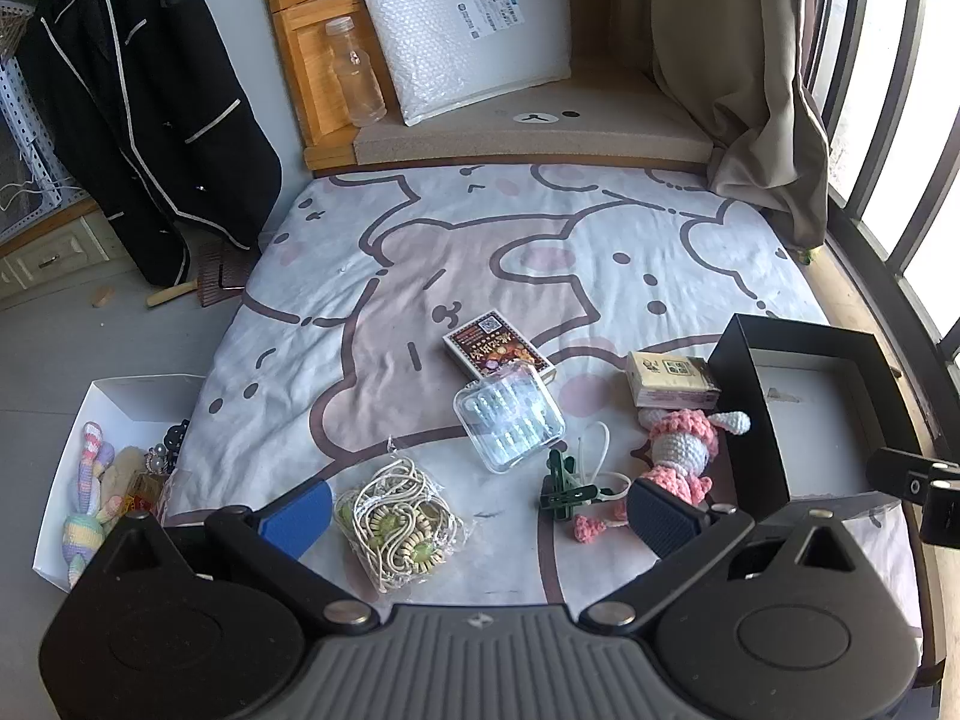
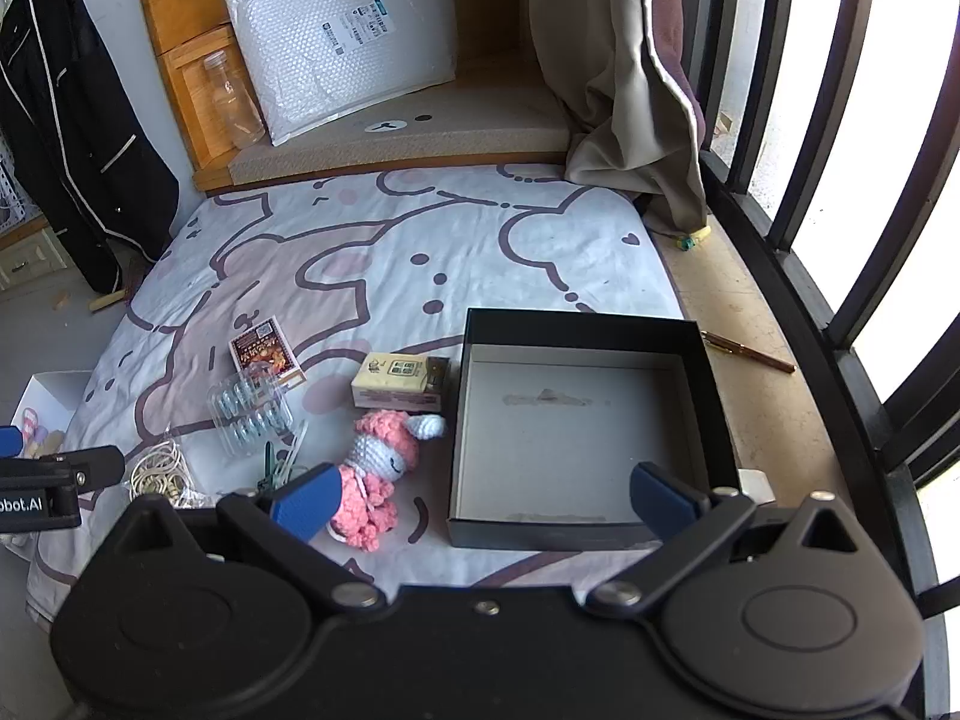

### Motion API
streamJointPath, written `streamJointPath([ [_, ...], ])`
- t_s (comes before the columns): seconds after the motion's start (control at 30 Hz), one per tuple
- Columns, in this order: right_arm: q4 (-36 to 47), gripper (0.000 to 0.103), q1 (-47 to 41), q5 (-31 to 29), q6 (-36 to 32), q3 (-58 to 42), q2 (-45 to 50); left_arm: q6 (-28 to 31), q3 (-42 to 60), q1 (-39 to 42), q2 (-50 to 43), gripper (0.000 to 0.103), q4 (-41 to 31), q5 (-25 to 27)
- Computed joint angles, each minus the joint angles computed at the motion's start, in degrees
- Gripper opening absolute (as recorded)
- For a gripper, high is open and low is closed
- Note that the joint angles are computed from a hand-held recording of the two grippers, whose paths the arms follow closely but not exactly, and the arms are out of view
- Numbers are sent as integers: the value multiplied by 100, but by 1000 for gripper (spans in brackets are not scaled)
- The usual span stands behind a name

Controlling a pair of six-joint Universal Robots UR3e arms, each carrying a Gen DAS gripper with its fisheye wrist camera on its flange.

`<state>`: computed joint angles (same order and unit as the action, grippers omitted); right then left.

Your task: Organize objects

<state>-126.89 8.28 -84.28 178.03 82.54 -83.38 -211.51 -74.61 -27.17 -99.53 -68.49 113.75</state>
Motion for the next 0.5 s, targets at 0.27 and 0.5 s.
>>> streamJointPath([
  [0.27,4,103,-4,-5,0,2,-5,10,-7,6,6,103,11,-20],
  [0.5,-1,103,1,-13,8,8,-8,26,-15,14,12,103,20,-41],
])
